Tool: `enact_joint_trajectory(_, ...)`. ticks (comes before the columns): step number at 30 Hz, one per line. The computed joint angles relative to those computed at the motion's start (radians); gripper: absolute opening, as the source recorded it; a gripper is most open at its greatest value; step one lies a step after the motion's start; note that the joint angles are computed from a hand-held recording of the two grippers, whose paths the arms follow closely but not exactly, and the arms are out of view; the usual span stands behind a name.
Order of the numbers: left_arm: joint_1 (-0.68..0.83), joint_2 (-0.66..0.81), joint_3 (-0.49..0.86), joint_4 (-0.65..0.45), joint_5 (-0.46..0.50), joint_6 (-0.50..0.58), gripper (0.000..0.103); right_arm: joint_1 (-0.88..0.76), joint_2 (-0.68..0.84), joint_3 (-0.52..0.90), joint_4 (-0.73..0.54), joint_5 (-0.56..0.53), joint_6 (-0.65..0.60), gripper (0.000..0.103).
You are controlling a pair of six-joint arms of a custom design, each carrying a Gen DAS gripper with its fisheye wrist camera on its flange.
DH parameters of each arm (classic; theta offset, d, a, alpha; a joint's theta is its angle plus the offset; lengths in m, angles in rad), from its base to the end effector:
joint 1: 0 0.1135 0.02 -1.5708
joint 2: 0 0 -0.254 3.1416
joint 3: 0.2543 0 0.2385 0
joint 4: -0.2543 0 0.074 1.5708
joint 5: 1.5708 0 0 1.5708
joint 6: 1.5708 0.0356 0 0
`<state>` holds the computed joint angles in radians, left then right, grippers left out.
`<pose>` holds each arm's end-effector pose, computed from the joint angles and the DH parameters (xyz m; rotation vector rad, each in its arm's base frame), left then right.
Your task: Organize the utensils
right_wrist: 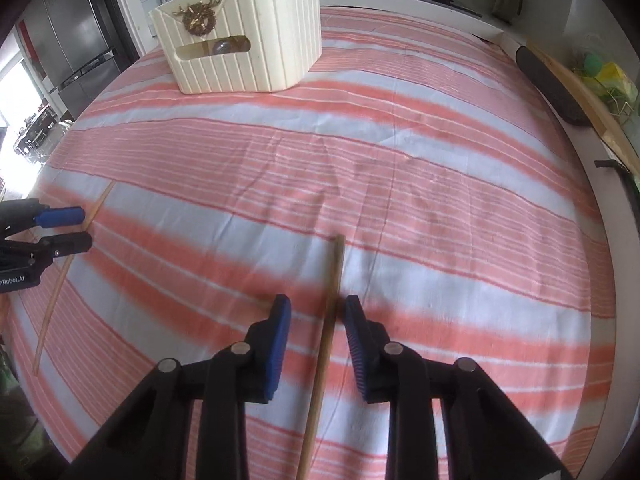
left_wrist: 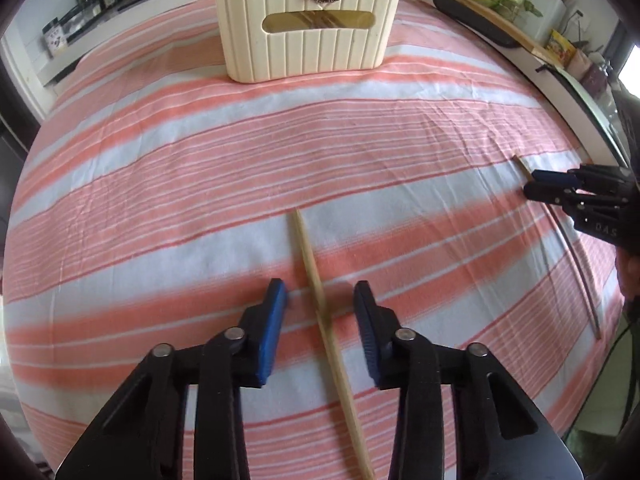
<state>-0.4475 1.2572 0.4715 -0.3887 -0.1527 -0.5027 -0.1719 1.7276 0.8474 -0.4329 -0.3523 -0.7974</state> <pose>0.1731 -0.0771 0.1335 -0.1168 2.7176 -0.0649 0.2783 -0.0359 0.1208 -0.9031 2.5874 0.2661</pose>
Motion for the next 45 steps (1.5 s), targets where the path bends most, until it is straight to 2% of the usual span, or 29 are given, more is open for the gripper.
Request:
enact_joint_trajectory(1, 0.012, 0.02, 0.007, 0.02, 0.002, 0.008, 0.015, 0.018, 0.014, 0.011, 0.017, 0.004, 0.025, 0.018)
enact_joint_trajectory(2, 0.023, 0.027, 0.005, 0.041, 0.009, 0.01, 0.009, 0.033, 0.03, 0.024, 0.03, 0.007, 0.052, 0.012)
enact_joint_trajectory(4, 0.05, 0.024, -0.005, 0.076, 0.033, 0.002, 0.005, 0.044, 0.061, 0.059, 0.037, 0.002, 0.091, 0.007)
enact_joint_trajectory(8, 0.059, -0.076, -0.021, 0.056, 0.024, -0.029, 0.004, 0.021, 0.079, 0.099, -0.001, -0.071, 0.122, 0.006)
enact_joint_trajectory(14, -0.054, -0.403, 0.05, -0.196, -0.111, -0.086, 0.004, -0.07, -0.119, 0.054, -0.114, -0.232, 0.05, 0.006)
enact_joint_trajectory(17, -0.155, -0.546, 0.121, -0.348, -0.213, -0.132, 0.004, -0.144, -0.247, 0.053, -0.238, -0.329, -0.018, 0.006)
enact_joint_trajectory(21, -0.327, -0.65, 0.204, -0.502, -0.37, -0.232, 0.004, -0.27, -0.399, 0.071, -0.424, -0.464, -0.166, 0.006)
enact_joint_trajectory(29, -0.669, -0.641, 0.292, -0.691, -0.632, -0.524, 0.004, -0.464, -0.499, 0.152, -0.732, -0.664, -0.432, 0.005)
enact_joint_trajectory(32, -0.763, -0.616, 0.335, -0.761, -0.704, -0.614, 0.004, -0.497, -0.518, 0.172, -0.79, -0.712, -0.478, 0.005)
enact_joint_trajectory(38, -0.843, -0.584, 0.385, -0.846, -0.775, -0.705, 0.004, -0.51, -0.563, 0.181, -0.795, -0.756, -0.446, 0.005)
enact_joint_trajectory(45, -0.858, -0.598, 0.39, -0.898, -0.792, -0.744, 0.004, -0.48, -0.603, 0.219, -0.766, -0.778, -0.355, 0.005)
